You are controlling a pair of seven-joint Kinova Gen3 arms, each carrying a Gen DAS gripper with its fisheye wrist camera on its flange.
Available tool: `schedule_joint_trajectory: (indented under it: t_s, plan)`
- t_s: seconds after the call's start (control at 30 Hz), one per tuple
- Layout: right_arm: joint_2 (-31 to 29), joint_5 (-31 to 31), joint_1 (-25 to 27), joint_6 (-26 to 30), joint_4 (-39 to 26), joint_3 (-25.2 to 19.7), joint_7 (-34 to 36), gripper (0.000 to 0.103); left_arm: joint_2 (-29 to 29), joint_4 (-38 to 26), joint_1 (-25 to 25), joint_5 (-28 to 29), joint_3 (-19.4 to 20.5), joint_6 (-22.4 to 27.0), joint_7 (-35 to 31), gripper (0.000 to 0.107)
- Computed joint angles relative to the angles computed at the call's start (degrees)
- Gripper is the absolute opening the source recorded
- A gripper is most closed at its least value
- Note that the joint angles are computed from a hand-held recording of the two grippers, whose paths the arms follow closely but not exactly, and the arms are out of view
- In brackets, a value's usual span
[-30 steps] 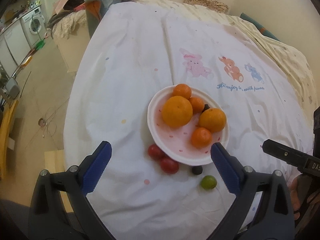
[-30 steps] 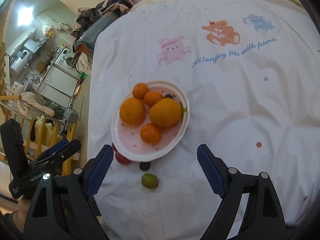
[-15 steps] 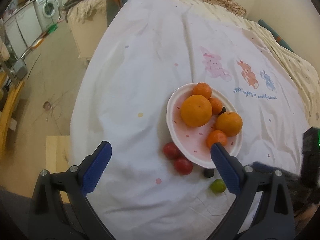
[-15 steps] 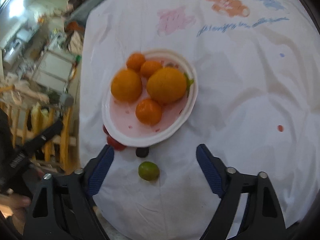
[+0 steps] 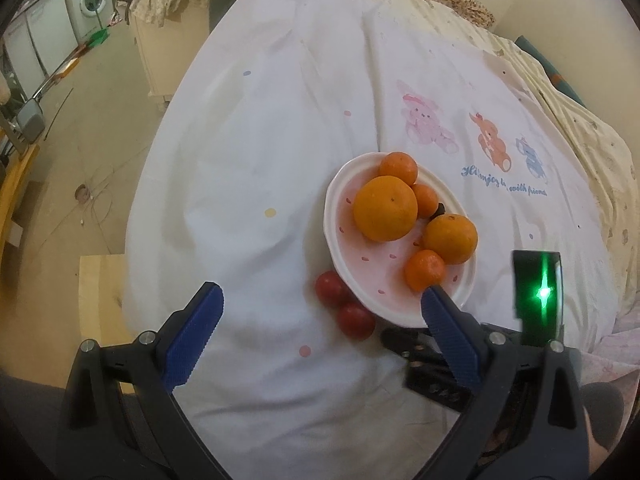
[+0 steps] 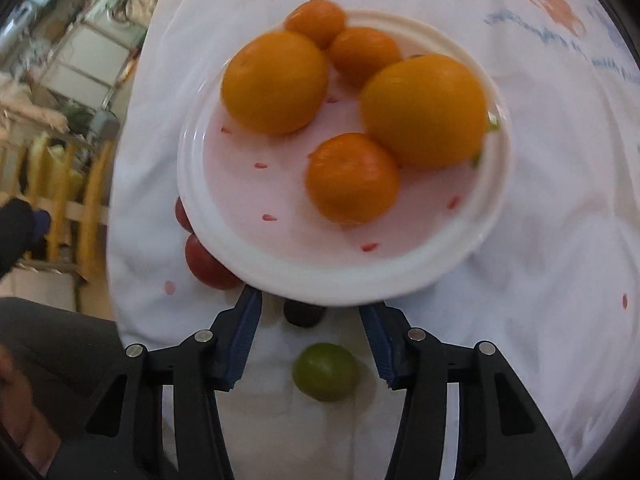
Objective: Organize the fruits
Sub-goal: 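Move the right tool to the second dark plum and close on it, then grasp a red tomato with the left tool while the right tool holds the plum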
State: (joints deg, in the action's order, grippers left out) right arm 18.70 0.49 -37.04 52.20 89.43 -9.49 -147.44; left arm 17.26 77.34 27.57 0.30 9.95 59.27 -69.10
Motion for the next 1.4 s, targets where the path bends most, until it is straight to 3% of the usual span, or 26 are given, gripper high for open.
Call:
schedule_joint_trajectory:
  t_s: [0.07,0.13,0.2,0.53,0.83,1.0,1.4]
  plan:
    - [1.51,2.39,-1.69,3.05,-2.45,0.36,-0.52,0.051,0.16,-0.14,0.08,-0.13,-0.09,0.12,0.27,0.098]
    - [2.5,4.79,-3.41,5.9,-4.13,0.87,-1.34,0.043,0.4,-0.31,0.15,-0.11,-0.12,0.31,0.59,0.098]
    - [2.44,5.92,-4.03,7.14,-4.42,1.31,-2.48,0.023,0.67,-0.51,0.18,0.03,-0.07,0.51,0.68,0.098]
    - [-2.48,3.23,-2.13,-0.44,1.61,-0.44,-2.55,0.022,0.91,-0.44,1.16,-2.04,-0.62,0.11,1.85,0.098]
    - [-10.79,1.48,-0.31,-6.92,8.12,-2.11,-4.14,0.022,0.18,0.61,1.59,-4.22,-1.02,-1.08,4.13,0.098]
    - [-16.38,7.92,-0.23,-6.49,9.26,-3.42,-9.41,0.022,-0.04,0.96,2.03,-5.34,-0.79,-1.56,4.32,0.098]
    - [-22.81,23.29,3.35,-9.6,15.07,-8.59,-25.56,0.022,0.73,1.04,3.15,-7.43,-0.82,-1.35,4.57,0.098]
